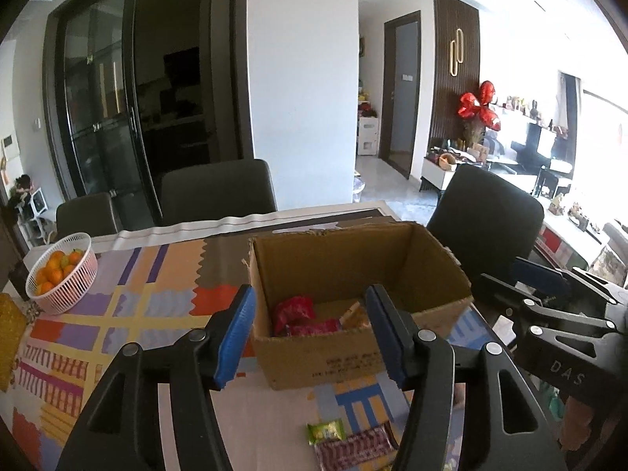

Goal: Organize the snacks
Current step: 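Carry both snacks over the cardboard box and open both tools to drop them, then move both tools back toward the remaining snacks on the mat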

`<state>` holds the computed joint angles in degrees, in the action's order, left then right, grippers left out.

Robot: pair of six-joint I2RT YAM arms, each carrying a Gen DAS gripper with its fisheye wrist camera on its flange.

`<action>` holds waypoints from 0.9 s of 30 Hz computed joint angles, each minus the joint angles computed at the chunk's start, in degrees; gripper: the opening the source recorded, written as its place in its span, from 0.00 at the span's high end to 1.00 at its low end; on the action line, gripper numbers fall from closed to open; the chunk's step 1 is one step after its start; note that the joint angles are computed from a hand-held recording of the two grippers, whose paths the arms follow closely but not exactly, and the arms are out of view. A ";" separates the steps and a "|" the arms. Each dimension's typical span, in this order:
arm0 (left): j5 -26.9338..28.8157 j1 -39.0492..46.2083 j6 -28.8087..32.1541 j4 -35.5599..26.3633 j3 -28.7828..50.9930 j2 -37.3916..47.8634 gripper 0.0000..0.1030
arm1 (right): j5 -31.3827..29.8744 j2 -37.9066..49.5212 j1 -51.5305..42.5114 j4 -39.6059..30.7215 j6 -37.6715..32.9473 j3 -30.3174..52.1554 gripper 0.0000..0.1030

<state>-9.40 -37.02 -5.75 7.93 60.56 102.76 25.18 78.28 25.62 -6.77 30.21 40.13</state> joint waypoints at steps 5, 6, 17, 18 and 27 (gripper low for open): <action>-0.26 -1.10 0.08 1.49 -5.80 -5.04 0.42 | 2.13 -4.19 3.37 -1.89 2.32 -2.40 0.47; -0.44 -1.37 -0.03 1.61 -6.76 -5.90 0.42 | 2.42 -4.66 3.93 -2.01 2.62 -2.77 0.47; -2.17 -4.70 -1.03 2.02 -16.04 -13.62 0.38 | 7.28 -10.56 12.36 -7.92 7.88 -6.25 0.47; -2.38 -4.99 -1.05 2.07 -16.91 -14.14 0.38 | 7.57 -10.87 13.08 -8.61 8.50 -6.53 0.47; -3.01 -6.91 -0.97 2.23 -21.50 -15.77 0.37 | 9.92 -11.11 19.63 -12.37 14.46 -8.62 0.47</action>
